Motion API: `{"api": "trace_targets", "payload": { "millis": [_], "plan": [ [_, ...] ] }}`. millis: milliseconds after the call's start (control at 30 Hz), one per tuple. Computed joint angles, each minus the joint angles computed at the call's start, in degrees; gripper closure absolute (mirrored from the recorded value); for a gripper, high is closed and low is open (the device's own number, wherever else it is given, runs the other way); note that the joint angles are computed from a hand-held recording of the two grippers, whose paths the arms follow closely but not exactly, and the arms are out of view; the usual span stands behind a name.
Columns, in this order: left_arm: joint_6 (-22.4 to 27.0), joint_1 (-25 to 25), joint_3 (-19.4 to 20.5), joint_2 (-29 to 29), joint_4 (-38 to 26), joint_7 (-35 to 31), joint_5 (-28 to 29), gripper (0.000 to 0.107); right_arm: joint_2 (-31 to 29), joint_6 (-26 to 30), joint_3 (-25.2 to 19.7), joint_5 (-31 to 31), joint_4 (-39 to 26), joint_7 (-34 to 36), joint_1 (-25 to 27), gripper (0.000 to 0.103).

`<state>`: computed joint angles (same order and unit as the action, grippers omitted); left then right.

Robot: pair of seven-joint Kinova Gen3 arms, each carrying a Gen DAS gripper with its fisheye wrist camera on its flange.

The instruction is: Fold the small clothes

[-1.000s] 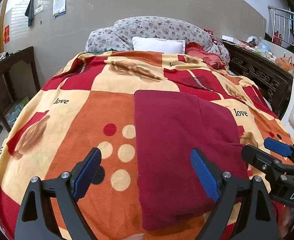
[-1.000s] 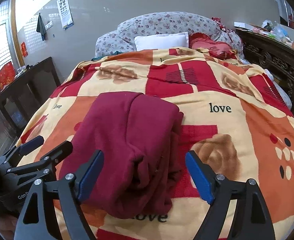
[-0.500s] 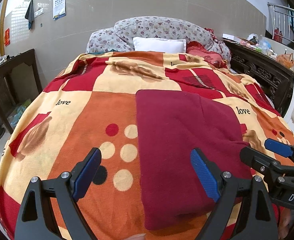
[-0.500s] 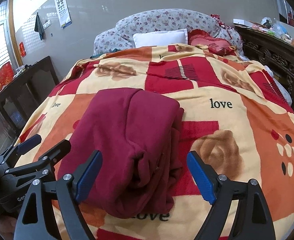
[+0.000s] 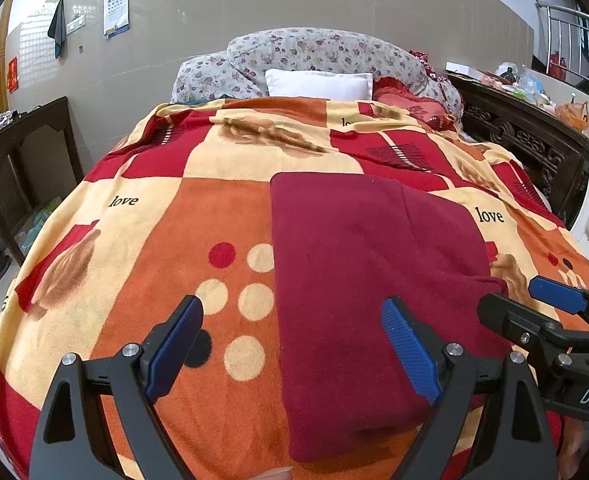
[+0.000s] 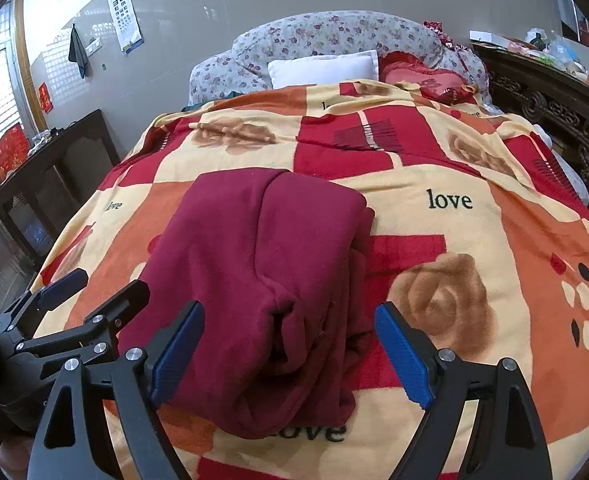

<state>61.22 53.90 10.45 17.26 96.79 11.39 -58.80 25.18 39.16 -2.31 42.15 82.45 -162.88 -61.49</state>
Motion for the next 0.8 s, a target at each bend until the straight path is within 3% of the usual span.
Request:
{"api": "trace_targets", "payload": {
  "millis": [567, 800],
  "plan": [
    [0.3, 0.3, -0.1, 0.4, -0.3, 0.1, -0.4, 0.017, 0.4, 0.0, -0.1, -1.4, -0.4, 1.3, 0.5, 0.013],
    [-1.2, 0.0, -0.5, -0.2, 2.4, 2.0, -2.8, 0.017, 0.8, 0.0, -0.2, -2.4, -0.9, 2.2, 0.7, 0.012]
  ]
}}
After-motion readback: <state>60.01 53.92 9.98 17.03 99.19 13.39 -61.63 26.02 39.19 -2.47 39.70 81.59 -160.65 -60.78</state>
